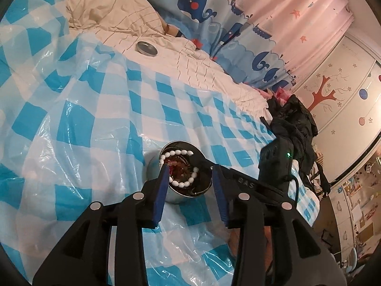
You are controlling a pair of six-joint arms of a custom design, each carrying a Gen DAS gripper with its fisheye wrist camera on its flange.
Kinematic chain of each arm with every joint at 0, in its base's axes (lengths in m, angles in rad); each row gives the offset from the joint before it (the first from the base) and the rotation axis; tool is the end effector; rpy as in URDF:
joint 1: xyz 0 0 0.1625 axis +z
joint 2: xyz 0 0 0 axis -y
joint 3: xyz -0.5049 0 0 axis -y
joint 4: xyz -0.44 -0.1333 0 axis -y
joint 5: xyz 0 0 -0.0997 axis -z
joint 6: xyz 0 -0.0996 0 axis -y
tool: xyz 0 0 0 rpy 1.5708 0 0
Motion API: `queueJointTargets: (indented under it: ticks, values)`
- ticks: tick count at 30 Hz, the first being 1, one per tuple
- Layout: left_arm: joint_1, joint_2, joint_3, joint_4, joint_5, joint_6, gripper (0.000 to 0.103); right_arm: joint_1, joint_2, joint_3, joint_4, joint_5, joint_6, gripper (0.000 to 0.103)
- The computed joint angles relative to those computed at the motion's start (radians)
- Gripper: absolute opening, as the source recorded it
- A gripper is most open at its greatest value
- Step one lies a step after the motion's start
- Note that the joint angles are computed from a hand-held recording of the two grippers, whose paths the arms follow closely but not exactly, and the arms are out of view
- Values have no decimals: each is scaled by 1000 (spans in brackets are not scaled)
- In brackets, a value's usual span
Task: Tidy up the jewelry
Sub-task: 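Lower the white pearl bracelet into the tin and open the right tool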
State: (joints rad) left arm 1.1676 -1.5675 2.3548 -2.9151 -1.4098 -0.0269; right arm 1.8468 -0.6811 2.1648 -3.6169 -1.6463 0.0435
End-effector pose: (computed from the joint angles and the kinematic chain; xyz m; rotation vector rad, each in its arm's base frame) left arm -0.0388 -0.4714 0.3249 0.4896 2.9388 -0.8833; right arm 0.2758 -0.5121 0.0112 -0.3155 2.9837 -0.8736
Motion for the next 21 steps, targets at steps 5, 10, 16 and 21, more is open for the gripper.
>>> queueJointTargets:
  ticks: [5,10,16,21]
  values:
    - [-16,-7,8,5,19,1,41,44,-31,37,-78,-66,-24,55]
    - [-47,-33,29,21,66,4,48,69,-83,111,-109,-143,2,58]
    - [-72,-73,62,53,100,-10,55,106,-50,84,-68,-361,9,62]
    - [-73,-117,91,83,135,-14,58,125,7,19,-16,-501,-37,64]
